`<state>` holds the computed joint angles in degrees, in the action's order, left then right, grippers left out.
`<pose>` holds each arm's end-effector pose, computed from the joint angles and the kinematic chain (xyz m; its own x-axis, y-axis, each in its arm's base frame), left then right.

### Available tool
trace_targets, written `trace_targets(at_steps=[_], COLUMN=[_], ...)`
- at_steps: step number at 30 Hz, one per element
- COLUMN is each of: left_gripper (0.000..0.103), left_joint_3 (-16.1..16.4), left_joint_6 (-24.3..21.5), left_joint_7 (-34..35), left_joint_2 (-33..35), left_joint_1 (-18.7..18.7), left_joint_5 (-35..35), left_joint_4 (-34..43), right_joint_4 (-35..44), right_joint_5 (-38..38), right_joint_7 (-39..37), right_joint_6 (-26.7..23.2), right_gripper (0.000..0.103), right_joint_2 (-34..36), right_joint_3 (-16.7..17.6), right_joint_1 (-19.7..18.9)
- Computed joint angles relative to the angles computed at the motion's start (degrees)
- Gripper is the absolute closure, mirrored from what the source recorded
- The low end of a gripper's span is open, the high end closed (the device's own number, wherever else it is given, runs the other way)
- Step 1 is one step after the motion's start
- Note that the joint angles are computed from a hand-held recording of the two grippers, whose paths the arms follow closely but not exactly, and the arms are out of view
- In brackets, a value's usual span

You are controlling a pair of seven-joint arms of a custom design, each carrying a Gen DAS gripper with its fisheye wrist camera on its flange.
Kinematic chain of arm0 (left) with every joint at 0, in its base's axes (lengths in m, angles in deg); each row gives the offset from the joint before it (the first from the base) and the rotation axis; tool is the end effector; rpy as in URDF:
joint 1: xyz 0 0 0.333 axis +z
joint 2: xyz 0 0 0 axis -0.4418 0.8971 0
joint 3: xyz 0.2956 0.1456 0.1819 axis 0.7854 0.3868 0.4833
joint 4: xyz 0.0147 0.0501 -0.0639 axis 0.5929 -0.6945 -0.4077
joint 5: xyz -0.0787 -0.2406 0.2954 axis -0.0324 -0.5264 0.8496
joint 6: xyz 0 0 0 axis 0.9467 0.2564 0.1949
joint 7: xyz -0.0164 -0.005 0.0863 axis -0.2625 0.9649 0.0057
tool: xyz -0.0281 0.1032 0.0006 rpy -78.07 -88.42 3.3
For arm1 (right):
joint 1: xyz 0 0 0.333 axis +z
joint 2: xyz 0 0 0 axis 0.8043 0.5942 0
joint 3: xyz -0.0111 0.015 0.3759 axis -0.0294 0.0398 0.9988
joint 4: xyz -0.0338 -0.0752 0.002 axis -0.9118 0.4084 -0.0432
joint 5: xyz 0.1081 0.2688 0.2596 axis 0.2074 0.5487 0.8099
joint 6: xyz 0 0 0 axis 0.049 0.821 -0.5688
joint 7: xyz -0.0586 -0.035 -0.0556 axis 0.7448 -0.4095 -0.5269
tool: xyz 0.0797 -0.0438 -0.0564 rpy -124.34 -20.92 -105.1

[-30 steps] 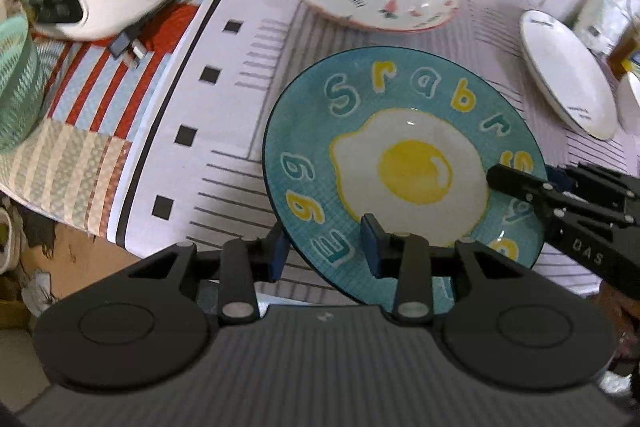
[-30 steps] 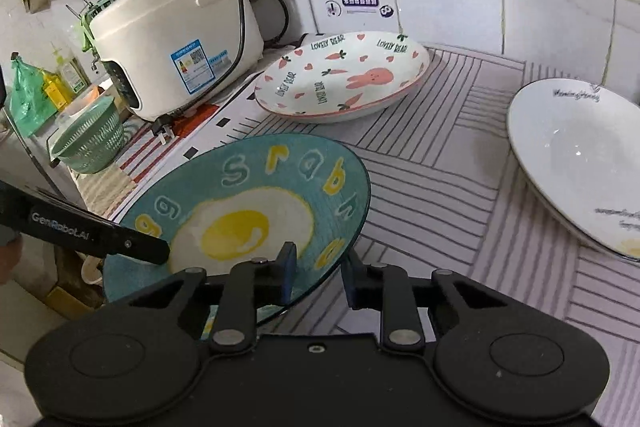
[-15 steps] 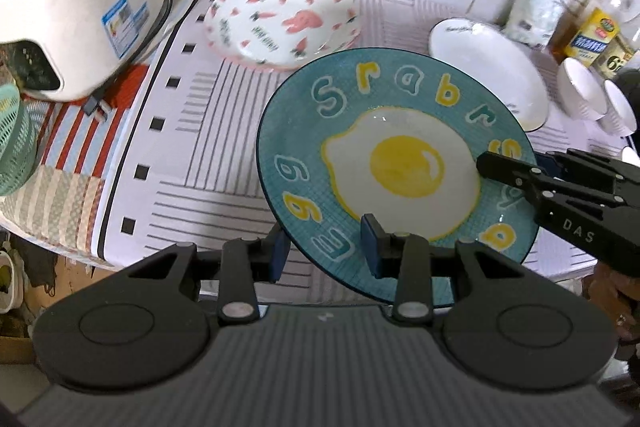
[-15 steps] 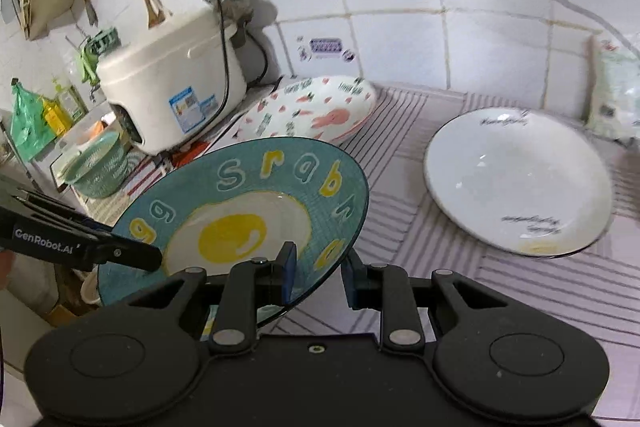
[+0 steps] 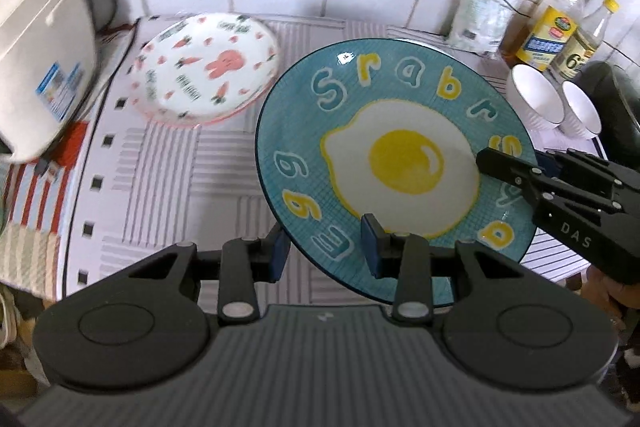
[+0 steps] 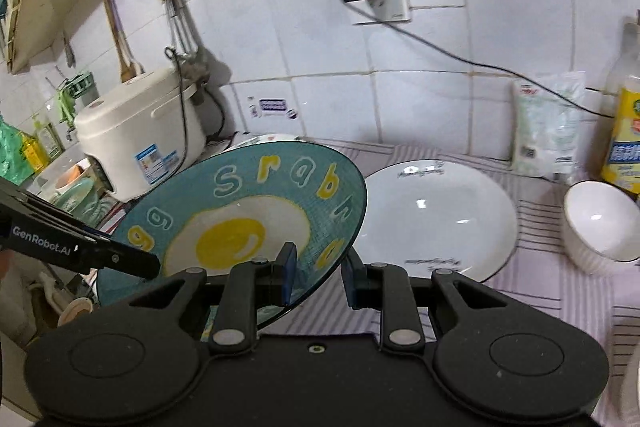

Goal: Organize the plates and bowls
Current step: 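Lift the egg-print plate with both grippers and carry it over the white plate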

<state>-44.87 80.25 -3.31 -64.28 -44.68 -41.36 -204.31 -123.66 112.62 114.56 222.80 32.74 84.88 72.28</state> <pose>0.4434 -0.3204 0.5107 0.3651 -0.9194 0.1460 -0.7853 -0.3884 -0.4821 0.6232 0.4343 0.4960 0.7967 -0.5669 -0.2094 -0.4809 -0.3849 -0.7878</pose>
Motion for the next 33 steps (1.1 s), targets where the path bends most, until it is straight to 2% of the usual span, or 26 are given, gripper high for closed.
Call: trace_targets(at_steps=[5, 12, 15, 19, 24, 27, 29, 33], left_gripper=[0.067, 0.067, 0.067, 0.067, 0.067, 0.067, 0.067, 0.067], left_joint_3=[0.97, 3.49, 4.43, 4.61, 5.95, 6.06, 5.96, 6.60], left_joint_6=[2.14, 6.42, 7.92, 11.15, 9.58, 7.88, 6.74, 3.65], left_joint_7=[0.67, 2.13, 4.65, 11.87, 16.23, 20.44, 23.19, 25.70], left_joint_2=[4.06, 9.72, 11.95, 14.79, 17.70, 19.20, 20.32, 22.32], left_joint_1=[0.10, -0.64, -0.68, 0.91, 0.43, 0.64, 1.00, 0.68], left_joint_5=[1.78, 2.00, 0.14, -9.53, -13.25, -15.20, -17.15, -18.82], left_joint_4=[3.21, 6.52, 7.87, 8.93, 12.47, 15.23, 17.19, 20.73], right_joint_4=[1.06, 4.87, 7.13, 10.40, 15.13, 17.60, 19.64, 22.42], right_joint_5=[-1.36, -6.89, -9.74, -13.85, -18.37, -20.91, -23.36, -26.10], right_joint_7=[1.71, 7.25, 11.09, 18.28, 23.91, 27.20, 30.65, 34.94], right_joint_6=[1.83, 1.44, 0.30, -0.34, -2.26, -3.61, -4.99, -6.75], right_gripper=[0.074, 0.074, 0.074, 0.074, 0.074, 0.074, 0.074, 0.074], right_joint_2=[0.93, 4.44, 6.24, 9.06, 12.52, 13.86, 14.74, 16.24], right_joint_3=[-1.41, -3.54, -5.02, -7.80, -8.92, -10.18, -12.41, -13.49], right_joint_1=[0.25, 0.66, 1.36, 3.17, 3.93, 4.73, 6.19, 6.78])
